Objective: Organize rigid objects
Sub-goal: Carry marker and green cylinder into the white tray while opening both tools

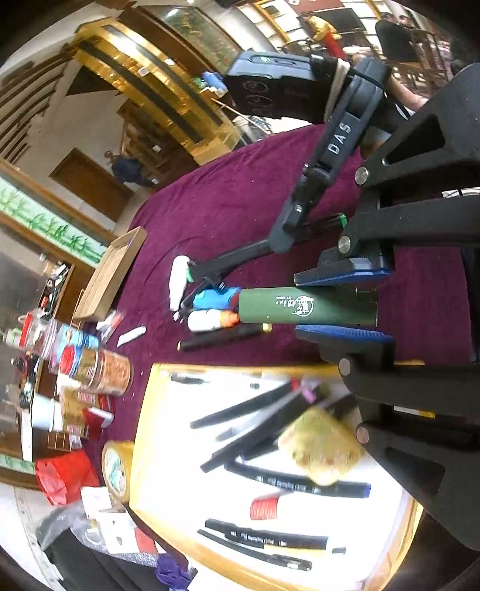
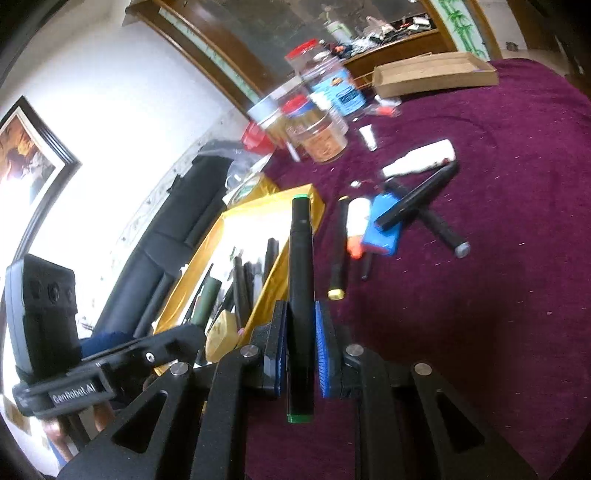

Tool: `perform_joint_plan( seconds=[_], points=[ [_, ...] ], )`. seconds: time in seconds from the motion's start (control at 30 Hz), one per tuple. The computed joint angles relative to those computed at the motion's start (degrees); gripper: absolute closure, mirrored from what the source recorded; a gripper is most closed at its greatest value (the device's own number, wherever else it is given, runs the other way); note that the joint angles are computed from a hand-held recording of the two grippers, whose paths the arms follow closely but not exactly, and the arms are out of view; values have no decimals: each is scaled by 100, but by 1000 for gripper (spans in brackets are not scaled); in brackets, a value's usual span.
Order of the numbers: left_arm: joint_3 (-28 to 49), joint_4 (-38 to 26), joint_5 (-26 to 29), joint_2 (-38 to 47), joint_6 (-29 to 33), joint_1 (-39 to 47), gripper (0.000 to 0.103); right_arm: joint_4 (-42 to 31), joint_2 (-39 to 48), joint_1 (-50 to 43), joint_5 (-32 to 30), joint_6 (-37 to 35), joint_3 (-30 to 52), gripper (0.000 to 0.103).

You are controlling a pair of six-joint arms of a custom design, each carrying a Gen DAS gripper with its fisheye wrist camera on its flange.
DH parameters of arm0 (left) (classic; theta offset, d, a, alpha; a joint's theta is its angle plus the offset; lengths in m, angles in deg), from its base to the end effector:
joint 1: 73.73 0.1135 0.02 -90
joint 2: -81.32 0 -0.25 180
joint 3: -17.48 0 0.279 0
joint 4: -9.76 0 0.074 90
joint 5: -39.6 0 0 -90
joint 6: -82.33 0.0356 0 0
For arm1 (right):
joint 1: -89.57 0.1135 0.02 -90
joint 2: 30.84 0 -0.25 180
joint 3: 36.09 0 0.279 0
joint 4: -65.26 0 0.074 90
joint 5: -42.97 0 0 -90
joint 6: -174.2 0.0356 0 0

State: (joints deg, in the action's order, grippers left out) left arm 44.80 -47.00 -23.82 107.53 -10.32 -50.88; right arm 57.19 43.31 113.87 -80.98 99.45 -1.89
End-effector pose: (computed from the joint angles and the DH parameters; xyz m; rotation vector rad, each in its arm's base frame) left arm 0.1300 0.0375 0.1419 -0.3651 2.4213 -0.4355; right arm 0.2059 0.1148 0.0979 -0.4806 2.4261 1.0245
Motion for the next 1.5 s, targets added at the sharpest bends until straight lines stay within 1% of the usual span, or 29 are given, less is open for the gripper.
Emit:
perform_joint_plan(
  seconds=[0.23,0.47,0.57,0.63,0.8,0.93,1.03,1.17,1.3,1.37,1.43,1.5],
  points=[
    [187,160,459,652,738,1158,85,259,413,590,248,249,248,90],
    [447,231,800,1256,1480,2387,85,324,586,830,290,290,438,90],
    [545,374,851,1754,1835,2914,85,404,932,968,263,345,644,90],
    [585,563,791,2072,1915,3074,85,422,1115,1084,299,369,769,90],
    [744,1182,614,3013,1997,3260,85,397,1650,1461,371,375,1268,90],
    [767,1637,369,3654,2020,3273,85,348,2207,1746,650,356,1851,90],
    [782,1804,282,3989,2111,3284,85,214,2908,1862,725,338,2498,90],
    [805,1789,280,4051,2154,3301,85,51,3515,2045,948,279,3049,90],
    [815,1874,188,3890,1996,3021,85,-58,3712,2186,1280,193,3230,90],
    [902,1975,148,4084,1908,2864,85,-102,3766,2229,1402,167,3281,90],
    [1050,2205,42,4476,1693,2631,85,-98,3761,2261,1481,134,3282,90],
    [1185,2387,-189,4778,1460,2416,85,-122,3747,2302,1580,125,3285,90]
  ],
)
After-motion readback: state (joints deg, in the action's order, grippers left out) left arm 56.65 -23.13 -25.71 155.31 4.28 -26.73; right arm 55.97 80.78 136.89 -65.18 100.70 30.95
